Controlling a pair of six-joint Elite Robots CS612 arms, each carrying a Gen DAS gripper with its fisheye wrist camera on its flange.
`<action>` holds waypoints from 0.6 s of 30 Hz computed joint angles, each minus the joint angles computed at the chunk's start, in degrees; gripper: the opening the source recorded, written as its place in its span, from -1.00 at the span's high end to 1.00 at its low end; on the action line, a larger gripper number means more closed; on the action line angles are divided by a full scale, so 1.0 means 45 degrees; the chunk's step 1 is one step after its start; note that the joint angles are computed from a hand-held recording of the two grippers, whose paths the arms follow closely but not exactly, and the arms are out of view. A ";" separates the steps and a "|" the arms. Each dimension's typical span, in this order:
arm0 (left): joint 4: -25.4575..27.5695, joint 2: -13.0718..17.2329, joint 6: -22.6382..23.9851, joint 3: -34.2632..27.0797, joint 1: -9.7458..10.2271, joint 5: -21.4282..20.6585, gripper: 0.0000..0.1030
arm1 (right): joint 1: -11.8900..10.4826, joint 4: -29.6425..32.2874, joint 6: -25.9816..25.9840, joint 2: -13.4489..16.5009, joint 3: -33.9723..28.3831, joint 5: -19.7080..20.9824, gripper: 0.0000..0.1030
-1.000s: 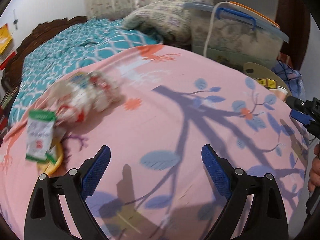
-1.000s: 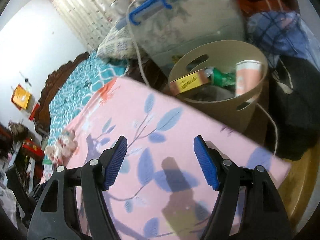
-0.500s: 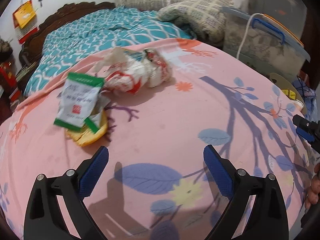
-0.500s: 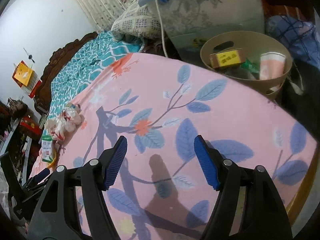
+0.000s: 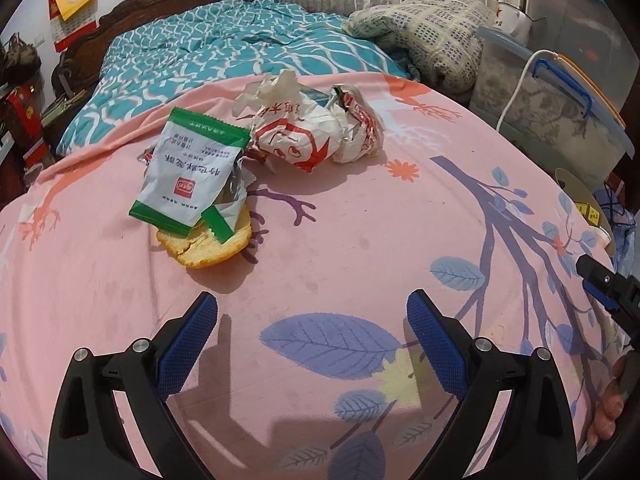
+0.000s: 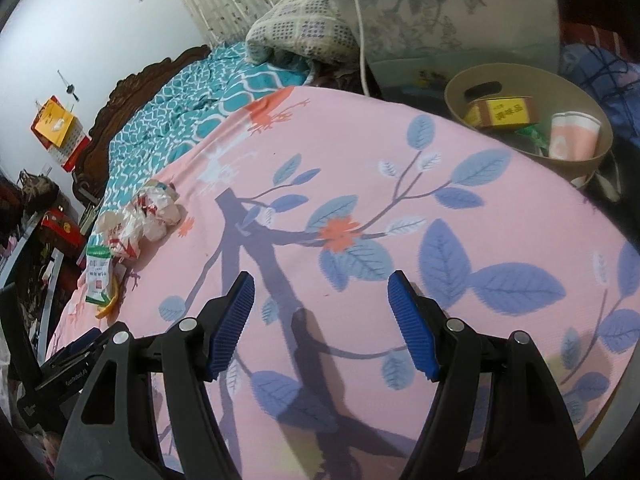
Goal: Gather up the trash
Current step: 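Move both open tools back over the remaining wrappers on the bed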
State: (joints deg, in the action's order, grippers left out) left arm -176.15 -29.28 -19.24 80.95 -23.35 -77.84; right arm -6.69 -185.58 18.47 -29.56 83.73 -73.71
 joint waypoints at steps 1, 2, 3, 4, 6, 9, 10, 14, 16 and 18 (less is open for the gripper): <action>0.0098 0.0007 -0.0088 -0.0033 0.0019 -0.0052 -0.78 | 0.0038 0.0033 -0.0066 0.0008 -0.0027 -0.0014 -0.37; 0.0245 0.0016 -0.0206 -0.0081 0.0049 -0.0141 -0.78 | 0.0056 0.0054 -0.0109 0.0012 -0.0041 -0.0022 -0.37; 0.0350 0.0018 -0.0290 -0.0109 0.0074 -0.0209 -0.78 | 0.0085 0.0086 -0.0162 0.0026 -0.0075 -0.0042 -0.37; 0.0514 0.0024 -0.0445 -0.0152 0.0111 -0.0308 -0.78 | 0.0116 0.0116 -0.0213 0.0036 -0.0102 -0.0053 -0.37; 0.0555 0.0033 -0.0653 -0.0173 0.0185 -0.0508 -0.83 | 0.0157 0.0146 -0.0303 0.0041 -0.0122 -0.0068 -0.38; 0.0575 0.0027 -0.0715 -0.0161 0.0184 -0.0486 -0.83 | 0.0241 0.0202 -0.0466 0.0071 -0.0197 -0.0168 -0.38; 0.0630 0.0031 -0.0685 -0.0178 0.0172 -0.0444 -0.83 | 0.0255 0.0210 -0.0497 0.0073 -0.0207 -0.0171 -0.38; 0.0736 0.0054 -0.0627 -0.0244 0.0176 -0.0457 -0.83 | 0.0395 0.0348 -0.0955 0.0078 -0.0275 -0.0373 -0.41; 0.0730 0.0056 -0.0632 -0.0247 0.0175 -0.0460 -0.83 | 0.0454 0.0511 -0.1233 0.0084 -0.0345 -0.0480 -0.47; 0.0763 0.0065 -0.0622 -0.0267 0.0168 -0.0432 -0.83 | 0.0456 0.0585 -0.1347 0.0085 -0.0370 -0.0444 -0.52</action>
State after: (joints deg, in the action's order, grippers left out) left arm -172.72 -28.98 -22.04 79.75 -22.59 -79.79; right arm -4.64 -182.95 12.41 -29.18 82.07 -75.71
